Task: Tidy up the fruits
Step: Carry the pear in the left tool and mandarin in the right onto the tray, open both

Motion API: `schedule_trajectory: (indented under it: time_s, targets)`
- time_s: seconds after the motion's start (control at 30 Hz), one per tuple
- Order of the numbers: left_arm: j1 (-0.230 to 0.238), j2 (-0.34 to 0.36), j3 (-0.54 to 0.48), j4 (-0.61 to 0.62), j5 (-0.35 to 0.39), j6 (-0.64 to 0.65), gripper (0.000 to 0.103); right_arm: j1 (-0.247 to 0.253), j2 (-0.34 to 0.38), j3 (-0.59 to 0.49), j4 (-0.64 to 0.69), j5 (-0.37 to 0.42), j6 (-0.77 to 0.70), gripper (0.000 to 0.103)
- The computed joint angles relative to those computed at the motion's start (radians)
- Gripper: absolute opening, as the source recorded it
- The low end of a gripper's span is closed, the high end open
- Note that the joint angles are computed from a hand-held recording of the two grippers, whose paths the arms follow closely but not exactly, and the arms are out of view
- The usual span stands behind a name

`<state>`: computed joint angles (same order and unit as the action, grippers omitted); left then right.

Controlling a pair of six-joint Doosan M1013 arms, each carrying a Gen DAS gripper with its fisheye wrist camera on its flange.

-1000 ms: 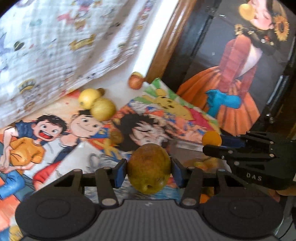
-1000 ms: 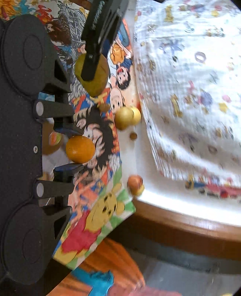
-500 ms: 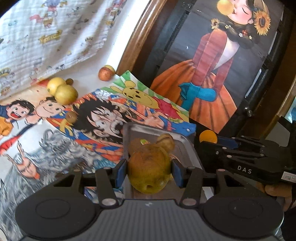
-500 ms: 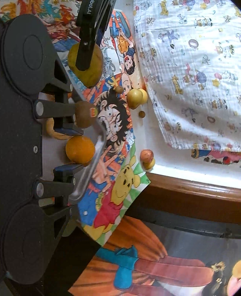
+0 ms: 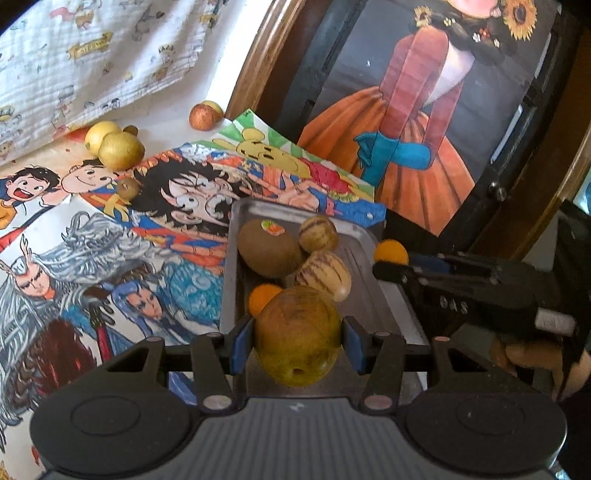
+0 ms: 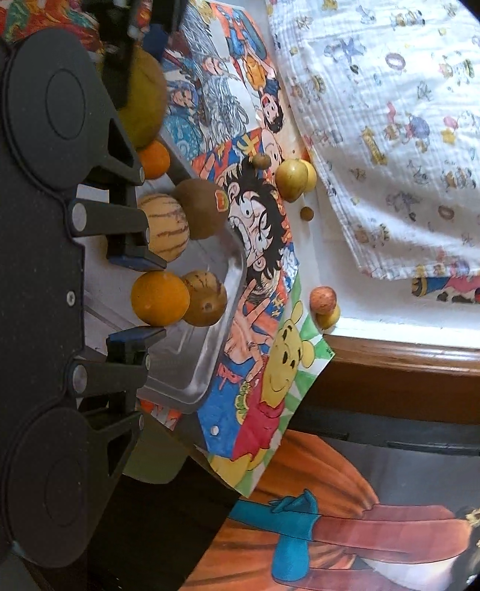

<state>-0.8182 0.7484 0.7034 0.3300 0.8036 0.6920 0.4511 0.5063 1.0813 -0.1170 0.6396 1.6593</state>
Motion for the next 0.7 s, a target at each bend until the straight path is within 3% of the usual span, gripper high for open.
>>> schedule_trajectory:
  time_s: [0.5, 0.7]
  targets:
    - [-0.004, 0.027, -0.025, 0.006, 0.038, 0.019, 0.056, -0.012, 0.056, -0.05, 0.028, 0.028, 0.033, 0.034]
    - [-0.002, 0.019, -0.002, 0.01, 0.01, 0.003, 0.056, -0.011, 0.064, -0.05, 0.035, 0.034, 0.045, 0.034]
